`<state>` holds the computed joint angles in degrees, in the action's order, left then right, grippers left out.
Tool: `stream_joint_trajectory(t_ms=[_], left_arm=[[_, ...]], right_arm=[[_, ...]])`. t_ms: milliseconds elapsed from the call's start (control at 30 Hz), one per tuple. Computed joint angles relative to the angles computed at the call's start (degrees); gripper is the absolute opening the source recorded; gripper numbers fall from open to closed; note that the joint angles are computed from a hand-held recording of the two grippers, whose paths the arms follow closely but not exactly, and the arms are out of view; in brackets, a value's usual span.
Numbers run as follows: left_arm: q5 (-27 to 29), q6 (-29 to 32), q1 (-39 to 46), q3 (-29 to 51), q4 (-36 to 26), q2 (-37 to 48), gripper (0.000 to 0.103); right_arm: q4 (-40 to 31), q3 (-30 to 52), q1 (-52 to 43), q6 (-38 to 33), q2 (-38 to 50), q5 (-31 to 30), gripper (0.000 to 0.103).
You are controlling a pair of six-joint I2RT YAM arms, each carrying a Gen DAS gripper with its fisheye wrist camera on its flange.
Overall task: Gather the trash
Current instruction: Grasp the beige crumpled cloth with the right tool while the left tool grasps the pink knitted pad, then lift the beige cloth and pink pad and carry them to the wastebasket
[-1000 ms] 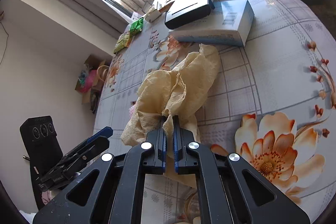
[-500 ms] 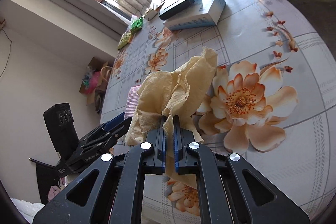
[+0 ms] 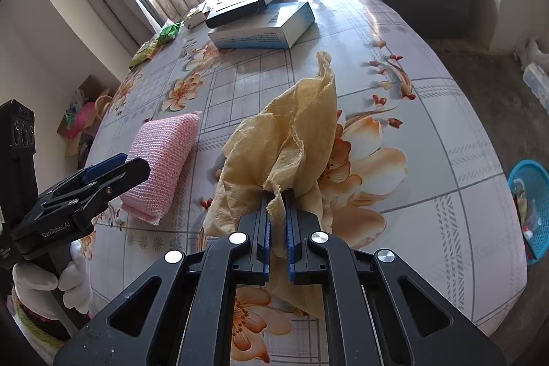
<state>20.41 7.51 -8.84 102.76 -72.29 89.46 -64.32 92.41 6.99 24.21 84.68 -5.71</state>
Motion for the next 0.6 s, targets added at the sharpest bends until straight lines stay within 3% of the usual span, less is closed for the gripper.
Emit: stream_joint_trajectory(t_ms=[300,600], left_arm=[[-5.8,-0.7,-3.9,-1.1,1.8,0.2,0.081],[-6.3,-0.3,-5.1,-1.6,1.8,0.8,0.083]], right_arm=[[1.3,-1.6,-0.7,0.3,-0.9,-1.9,0.008],[2.4,-3.9,-2.2,-0.1,-2.8,-4.2,0.007]])
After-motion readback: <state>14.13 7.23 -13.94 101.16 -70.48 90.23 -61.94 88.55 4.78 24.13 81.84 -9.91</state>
